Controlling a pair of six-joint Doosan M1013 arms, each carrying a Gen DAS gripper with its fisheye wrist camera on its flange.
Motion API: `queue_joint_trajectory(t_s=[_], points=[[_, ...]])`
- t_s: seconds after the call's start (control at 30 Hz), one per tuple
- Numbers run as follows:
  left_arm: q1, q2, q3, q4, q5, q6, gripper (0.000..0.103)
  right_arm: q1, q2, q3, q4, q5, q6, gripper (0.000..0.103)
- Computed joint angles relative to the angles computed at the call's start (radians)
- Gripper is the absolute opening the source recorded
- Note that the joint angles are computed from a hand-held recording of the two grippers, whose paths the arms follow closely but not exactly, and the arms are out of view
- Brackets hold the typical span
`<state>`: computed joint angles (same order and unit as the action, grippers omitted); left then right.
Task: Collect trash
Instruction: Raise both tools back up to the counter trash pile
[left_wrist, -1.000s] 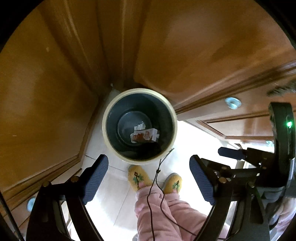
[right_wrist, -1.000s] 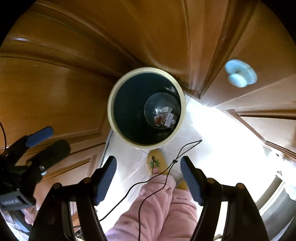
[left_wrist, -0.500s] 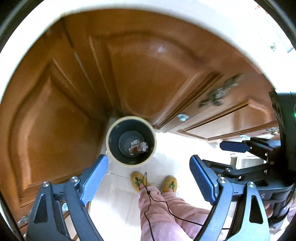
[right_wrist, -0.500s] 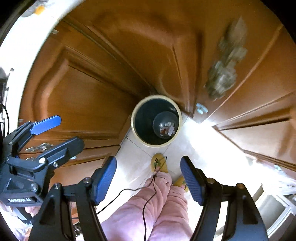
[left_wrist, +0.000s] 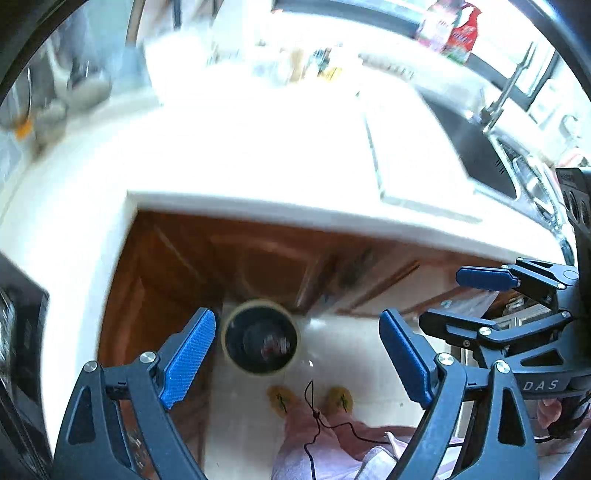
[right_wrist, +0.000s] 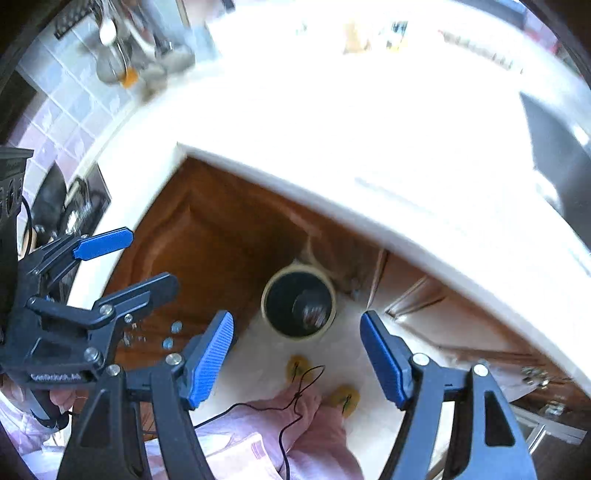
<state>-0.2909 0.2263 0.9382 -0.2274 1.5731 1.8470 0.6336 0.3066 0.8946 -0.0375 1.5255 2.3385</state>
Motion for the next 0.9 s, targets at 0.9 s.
queue_joint_trajectory(t_s=[0.9], points=[[-0.008, 0.29, -0.606, -0.165, 0.033, 0.035, 0.097, -0.008, 0.187, -0.508, -0.489, 0.22, -0.033, 0.072]])
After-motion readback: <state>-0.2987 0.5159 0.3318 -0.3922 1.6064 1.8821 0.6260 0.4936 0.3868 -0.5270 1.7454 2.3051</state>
